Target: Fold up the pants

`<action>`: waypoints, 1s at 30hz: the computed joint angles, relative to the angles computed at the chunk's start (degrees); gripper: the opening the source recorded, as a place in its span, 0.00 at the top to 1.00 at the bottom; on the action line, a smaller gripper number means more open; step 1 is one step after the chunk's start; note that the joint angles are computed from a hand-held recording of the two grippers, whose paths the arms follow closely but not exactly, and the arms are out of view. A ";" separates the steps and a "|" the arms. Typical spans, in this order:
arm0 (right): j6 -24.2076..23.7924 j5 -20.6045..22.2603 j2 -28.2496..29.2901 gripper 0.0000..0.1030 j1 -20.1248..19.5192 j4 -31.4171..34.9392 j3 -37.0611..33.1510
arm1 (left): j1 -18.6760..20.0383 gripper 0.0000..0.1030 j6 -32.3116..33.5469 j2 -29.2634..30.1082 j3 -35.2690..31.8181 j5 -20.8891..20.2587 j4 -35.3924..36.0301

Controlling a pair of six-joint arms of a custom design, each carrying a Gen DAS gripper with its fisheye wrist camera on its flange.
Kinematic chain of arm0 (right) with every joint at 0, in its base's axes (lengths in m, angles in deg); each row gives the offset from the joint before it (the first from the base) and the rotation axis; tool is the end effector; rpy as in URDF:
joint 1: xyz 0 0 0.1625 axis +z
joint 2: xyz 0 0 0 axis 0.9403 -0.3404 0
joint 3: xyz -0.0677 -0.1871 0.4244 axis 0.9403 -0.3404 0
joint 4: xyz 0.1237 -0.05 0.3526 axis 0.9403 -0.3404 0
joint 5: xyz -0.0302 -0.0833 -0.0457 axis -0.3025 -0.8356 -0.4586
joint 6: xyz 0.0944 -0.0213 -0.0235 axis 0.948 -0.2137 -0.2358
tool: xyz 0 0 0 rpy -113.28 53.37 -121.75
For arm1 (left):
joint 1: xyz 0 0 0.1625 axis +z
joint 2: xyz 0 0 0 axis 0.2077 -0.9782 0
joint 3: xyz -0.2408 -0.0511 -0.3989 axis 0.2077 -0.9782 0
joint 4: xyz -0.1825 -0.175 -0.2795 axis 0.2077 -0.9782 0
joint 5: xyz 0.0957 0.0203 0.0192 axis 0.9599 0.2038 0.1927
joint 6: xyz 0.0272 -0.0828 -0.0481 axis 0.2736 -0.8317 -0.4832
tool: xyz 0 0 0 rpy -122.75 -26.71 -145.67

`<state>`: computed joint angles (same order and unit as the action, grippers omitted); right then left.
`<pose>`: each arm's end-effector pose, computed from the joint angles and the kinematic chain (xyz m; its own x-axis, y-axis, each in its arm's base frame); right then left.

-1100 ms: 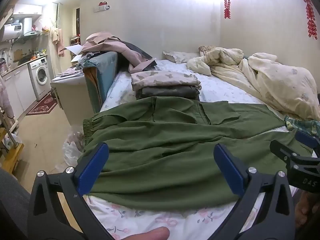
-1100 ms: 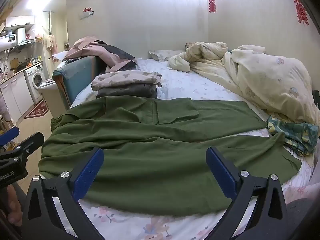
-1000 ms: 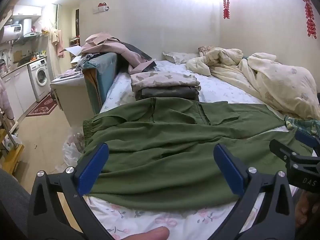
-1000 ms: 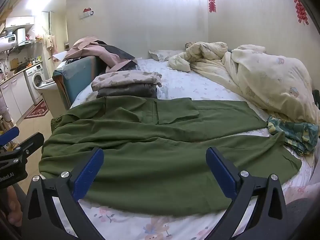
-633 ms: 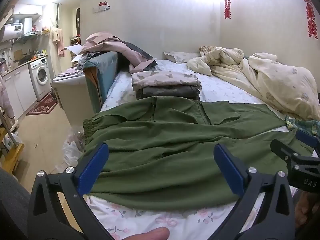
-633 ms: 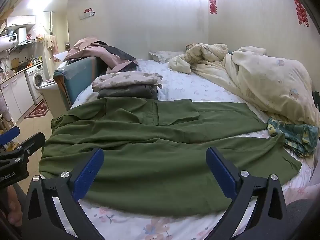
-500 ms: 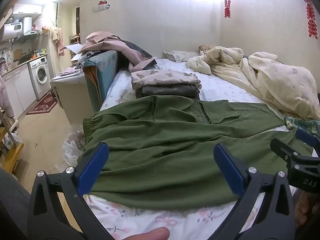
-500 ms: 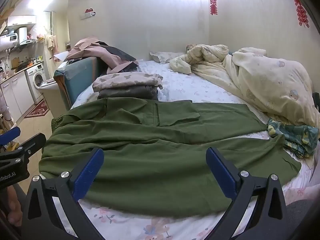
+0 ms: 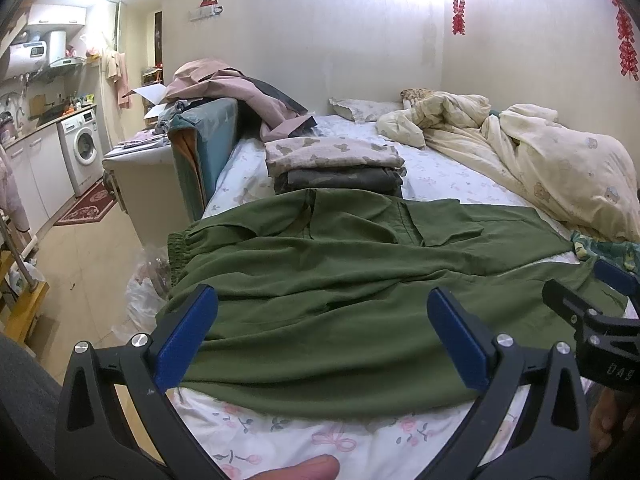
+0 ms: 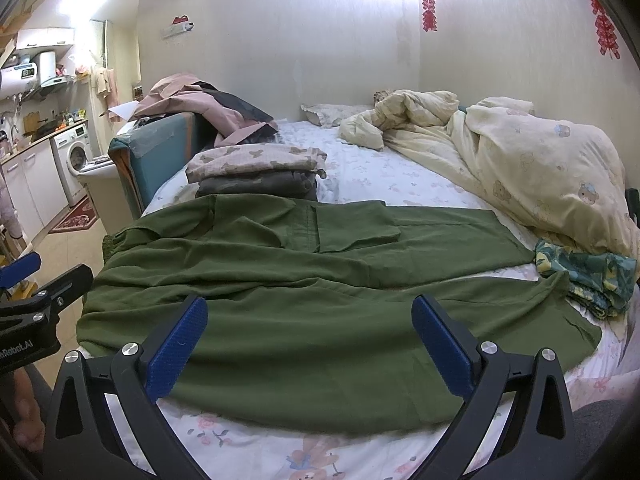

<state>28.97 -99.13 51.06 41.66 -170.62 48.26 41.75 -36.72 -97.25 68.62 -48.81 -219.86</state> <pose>0.4328 -0.8361 0.2167 -0.6463 -0.4269 0.6325 -0.7479 0.5186 -0.4143 -0.2714 -0.7541 0.3809 -0.6727 -0.3659 -0.6431 0.4381 0.5034 -0.7448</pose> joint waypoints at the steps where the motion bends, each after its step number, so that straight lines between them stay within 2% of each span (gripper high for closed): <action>1: -0.08 0.07 -0.17 0.00 -0.03 -0.32 0.45 | 0.00 0.00 0.19 0.08 -0.13 0.14 -0.08; 10: 0.30 0.53 -0.62 0.00 -0.16 -0.39 1.37 | -0.06 0.00 2.08 0.48 -0.35 0.22 -2.16; 21: 1.27 0.99 -0.56 0.00 -0.33 0.58 0.67 | 0.16 0.00 0.83 0.59 -0.72 0.07 -0.04; 30: 1.33 0.95 -0.66 0.00 -0.32 0.30 0.92 | 0.10 0.00 2.26 0.88 -0.98 0.24 -1.52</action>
